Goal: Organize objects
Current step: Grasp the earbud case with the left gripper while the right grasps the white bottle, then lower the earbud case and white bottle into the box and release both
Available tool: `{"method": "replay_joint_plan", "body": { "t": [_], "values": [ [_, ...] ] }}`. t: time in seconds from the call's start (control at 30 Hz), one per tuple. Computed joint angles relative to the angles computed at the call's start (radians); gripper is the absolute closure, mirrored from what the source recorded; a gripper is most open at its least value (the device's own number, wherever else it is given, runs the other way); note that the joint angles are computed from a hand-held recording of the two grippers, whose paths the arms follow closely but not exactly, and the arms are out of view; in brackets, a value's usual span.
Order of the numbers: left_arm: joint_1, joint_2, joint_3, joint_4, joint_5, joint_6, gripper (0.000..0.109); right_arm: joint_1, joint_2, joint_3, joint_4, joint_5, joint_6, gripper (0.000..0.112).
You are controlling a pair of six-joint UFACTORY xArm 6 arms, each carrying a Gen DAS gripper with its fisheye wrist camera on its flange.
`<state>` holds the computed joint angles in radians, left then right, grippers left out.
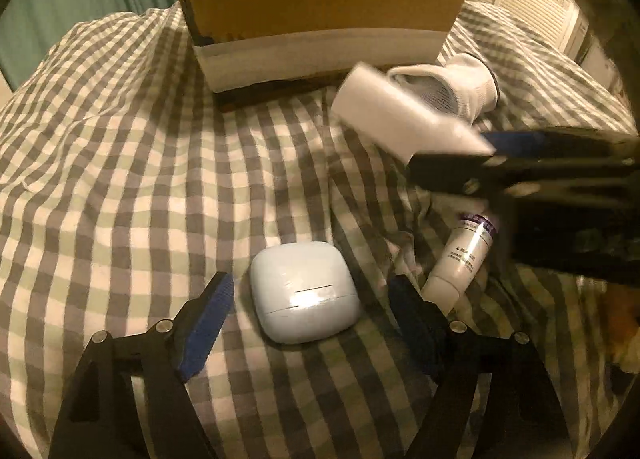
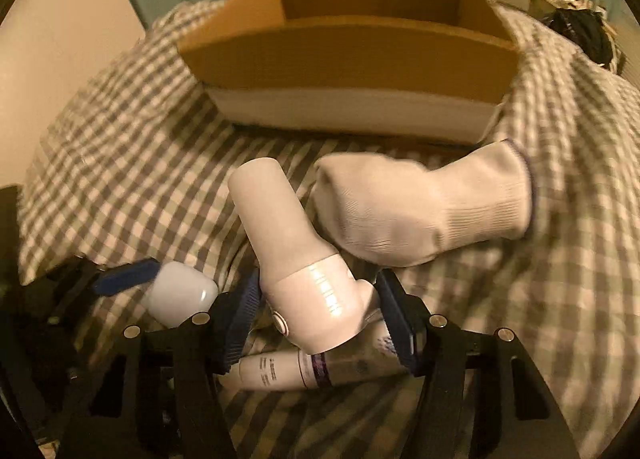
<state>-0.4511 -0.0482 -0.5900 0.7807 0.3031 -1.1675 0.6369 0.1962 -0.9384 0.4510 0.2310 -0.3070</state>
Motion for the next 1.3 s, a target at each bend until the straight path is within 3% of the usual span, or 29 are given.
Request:
{"method": "replay_joint_plan", "body": {
  "t": [0.1,0.33,0.5,0.8,1.03,1.3],
  "values": [
    [-0.015,0.027,-0.020,0.002,-0.006,0.000,0.056,0.005,-0.043,0.039,0.005,-0.039,-0.003,0.053],
    [-0.018,-0.013,-0.004,0.037,-0.012,-0.051,0.056,0.006,-0.106,0.078,0.063,-0.067,-0.056,0.053],
    [-0.031,-0.117,0.023,0.092,0.034,-0.114,0.056,0.019,-0.158,0.113,0.063,-0.098,-0.047,0.053],
    [-0.017,-0.223,-0.029,0.170,0.118,-0.132,0.056,0.006,-0.252,0.128,-0.137,-0.149,0.107,0.053],
    [0.054,-0.225,-0.117,0.196,0.113,-0.079,0.056,-0.032,-0.231,0.011,-0.292,-0.135,0.198,0.053],
    [0.163,-0.064,-0.330,0.247,0.058,-0.044,0.056,-0.077,-0.071,-0.262,-0.351,-0.095,0.221,0.053]
  ]
}}
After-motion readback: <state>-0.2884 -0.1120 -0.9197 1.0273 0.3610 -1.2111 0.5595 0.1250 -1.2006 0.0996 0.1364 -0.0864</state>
